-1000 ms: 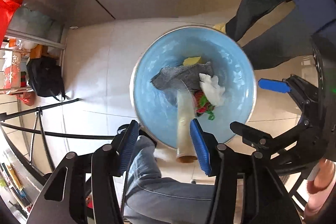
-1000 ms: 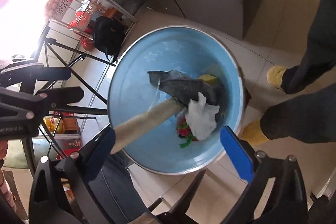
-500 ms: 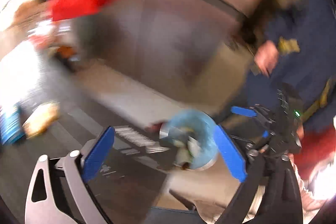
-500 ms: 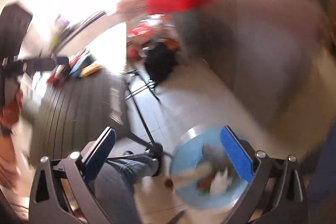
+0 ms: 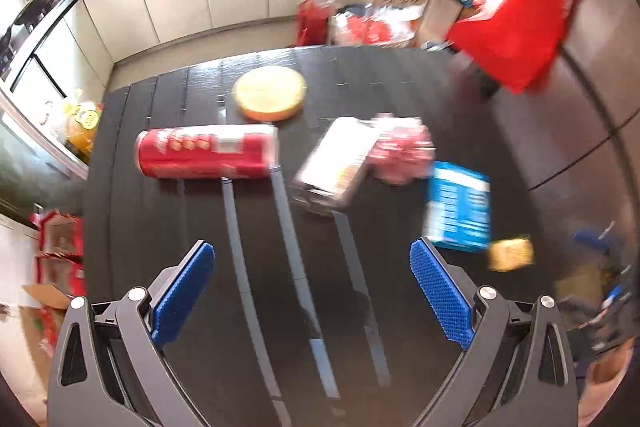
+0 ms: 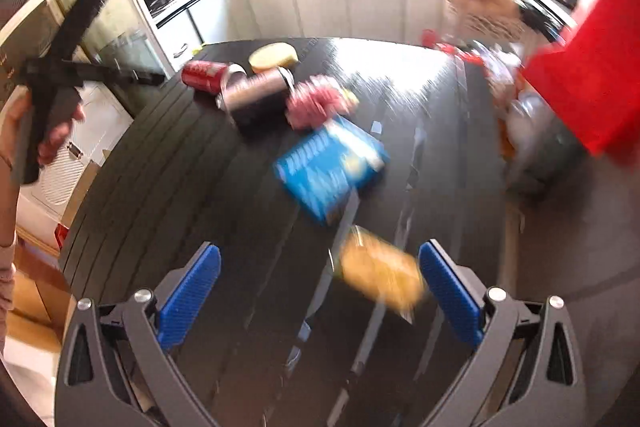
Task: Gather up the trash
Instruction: 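Grasp the pink trash-bag roll with the left tool while the right tool grasps the pink flower puff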
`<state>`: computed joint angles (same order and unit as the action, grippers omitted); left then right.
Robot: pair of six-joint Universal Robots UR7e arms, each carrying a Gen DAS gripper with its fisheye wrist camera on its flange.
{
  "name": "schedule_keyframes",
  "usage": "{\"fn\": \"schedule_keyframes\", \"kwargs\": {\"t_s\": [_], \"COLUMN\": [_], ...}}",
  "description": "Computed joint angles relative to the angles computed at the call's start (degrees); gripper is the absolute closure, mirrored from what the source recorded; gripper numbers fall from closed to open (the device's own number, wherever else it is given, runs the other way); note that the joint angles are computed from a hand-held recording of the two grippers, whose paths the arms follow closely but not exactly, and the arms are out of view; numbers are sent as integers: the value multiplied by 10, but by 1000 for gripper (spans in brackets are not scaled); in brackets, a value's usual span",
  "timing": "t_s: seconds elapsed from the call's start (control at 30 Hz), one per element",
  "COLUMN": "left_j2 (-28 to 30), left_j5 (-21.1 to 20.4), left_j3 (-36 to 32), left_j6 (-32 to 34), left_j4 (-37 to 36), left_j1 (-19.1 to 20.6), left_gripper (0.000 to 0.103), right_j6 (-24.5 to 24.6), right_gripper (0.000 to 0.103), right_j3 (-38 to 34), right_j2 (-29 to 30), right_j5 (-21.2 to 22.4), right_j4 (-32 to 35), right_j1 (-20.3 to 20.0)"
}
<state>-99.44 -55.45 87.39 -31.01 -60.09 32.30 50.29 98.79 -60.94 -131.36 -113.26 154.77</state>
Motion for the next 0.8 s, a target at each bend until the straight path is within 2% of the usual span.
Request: {"fn": "schedule_keyframes", "kwargs": {"t_s": [0.1, 0.17, 0.23, 0.37, 0.43, 0.5, 0.53, 0.57, 0.6, 0.63, 0.73, 0.8], "left_j2": [17, 23, 33, 53, 67, 84, 84, 91, 106, 113, 105, 99], "left_j5": [36, 34, 36, 80, 76, 90, 99, 88, 64, 54, 67, 18], "left_j3": [12, 30, 42, 73, 78, 86, 96, 92, 75, 68, 79, 57], "left_j6": [88, 143, 198, 270, 296, 304, 317, 322, 307, 294, 283, 278], "left_j4": [-26, -56, -79, -109, -117, -118, -136, -135, -115, -104, -116, -122], "left_j1": [39, 50, 57, 54, 63, 72, 72, 77, 88, 94, 95, 109], "left_gripper": [8, 8, 8, 8, 8, 9, 12, 29, 37, 54, 56, 57], "right_j6": [-80, -132, -176, -211, -212, -215, -214, -211, -206, -203, -204, -209], "right_gripper": [3, 3, 3, 3, 3, 3, 3, 3, 3, 3, 3, 3], "right_j3": [-70, -104, -136, -142, -129, -116, -107, -100, -96, -94, -92, -96], "right_j2": [59, 87, 113, 123, 118, 111, 106, 101, 99, 100, 105, 111], "right_j5": [-1, 19, 19, 13, 13, 17, 21, 24, 24, 24, 24, 27], "right_j4": [10, 5, 16, 28, 16, 1, -7, -13, -11, -8, -11, -19], "right_j1": [-56, -90, -116, -137, -142, -146, -147, -149, -150, -152, -155, -156]}}
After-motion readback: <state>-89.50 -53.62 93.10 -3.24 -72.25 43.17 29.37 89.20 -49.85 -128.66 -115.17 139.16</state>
